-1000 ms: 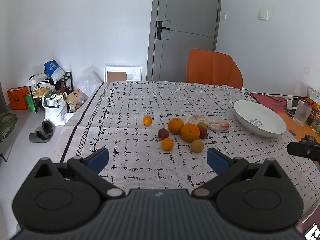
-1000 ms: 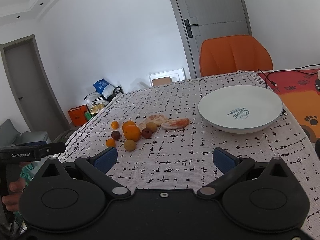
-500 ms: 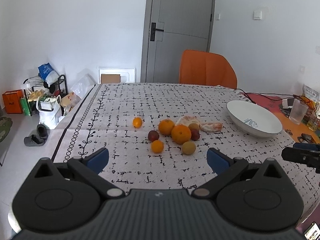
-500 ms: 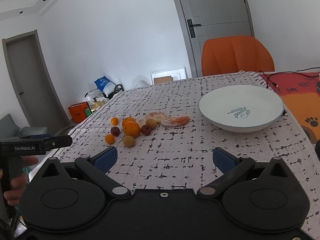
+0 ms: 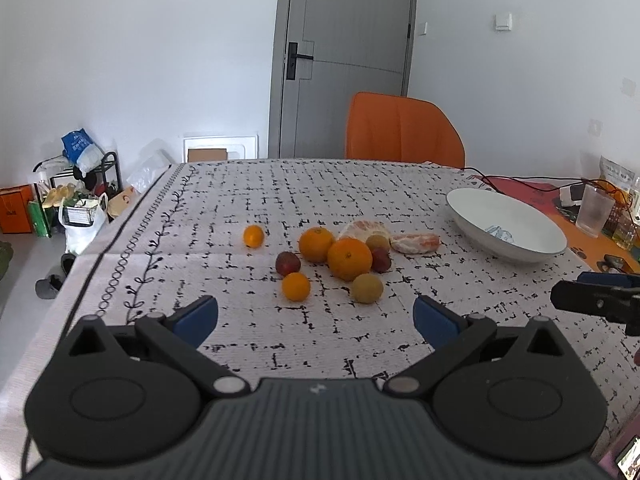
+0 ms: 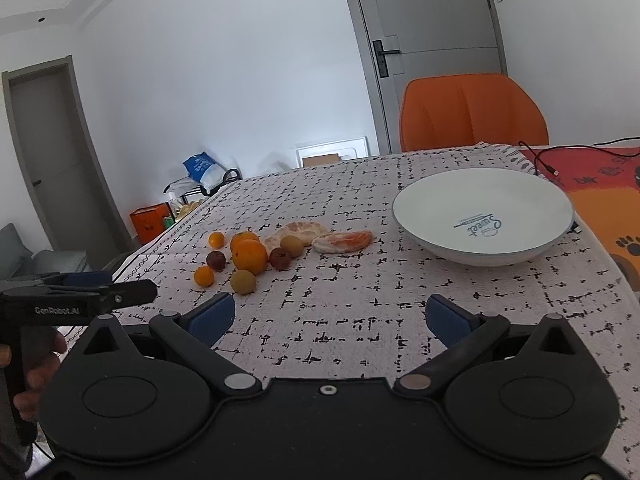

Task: Organize fruits
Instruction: 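Grasp a brown kiwi with the right tool while the left tool grasps a small mandarin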

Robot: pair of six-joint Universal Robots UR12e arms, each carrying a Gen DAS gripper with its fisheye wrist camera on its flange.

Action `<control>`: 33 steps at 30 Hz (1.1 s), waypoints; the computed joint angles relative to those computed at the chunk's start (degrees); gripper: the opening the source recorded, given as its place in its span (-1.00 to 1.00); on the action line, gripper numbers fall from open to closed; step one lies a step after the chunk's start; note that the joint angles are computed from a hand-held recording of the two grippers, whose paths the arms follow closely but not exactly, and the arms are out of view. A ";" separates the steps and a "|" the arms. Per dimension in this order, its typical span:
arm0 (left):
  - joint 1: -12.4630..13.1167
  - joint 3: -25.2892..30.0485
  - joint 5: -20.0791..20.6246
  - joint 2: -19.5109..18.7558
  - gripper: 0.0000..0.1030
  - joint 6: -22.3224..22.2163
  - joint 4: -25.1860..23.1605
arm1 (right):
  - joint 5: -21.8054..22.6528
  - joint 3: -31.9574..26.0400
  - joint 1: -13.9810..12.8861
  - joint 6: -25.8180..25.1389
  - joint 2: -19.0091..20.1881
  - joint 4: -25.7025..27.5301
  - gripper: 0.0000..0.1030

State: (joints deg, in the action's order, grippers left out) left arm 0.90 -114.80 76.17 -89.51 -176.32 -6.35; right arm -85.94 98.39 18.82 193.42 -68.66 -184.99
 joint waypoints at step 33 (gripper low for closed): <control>-0.12 6.92 0.59 -7.68 0.30 -4.02 -3.78 | 7.92 -10.79 -0.86 -0.38 7.61 6.11 0.82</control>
State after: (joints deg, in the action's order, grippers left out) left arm 0.79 -107.88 76.76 -97.19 -180.34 -10.13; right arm -78.03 87.60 17.96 193.04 -61.05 -178.88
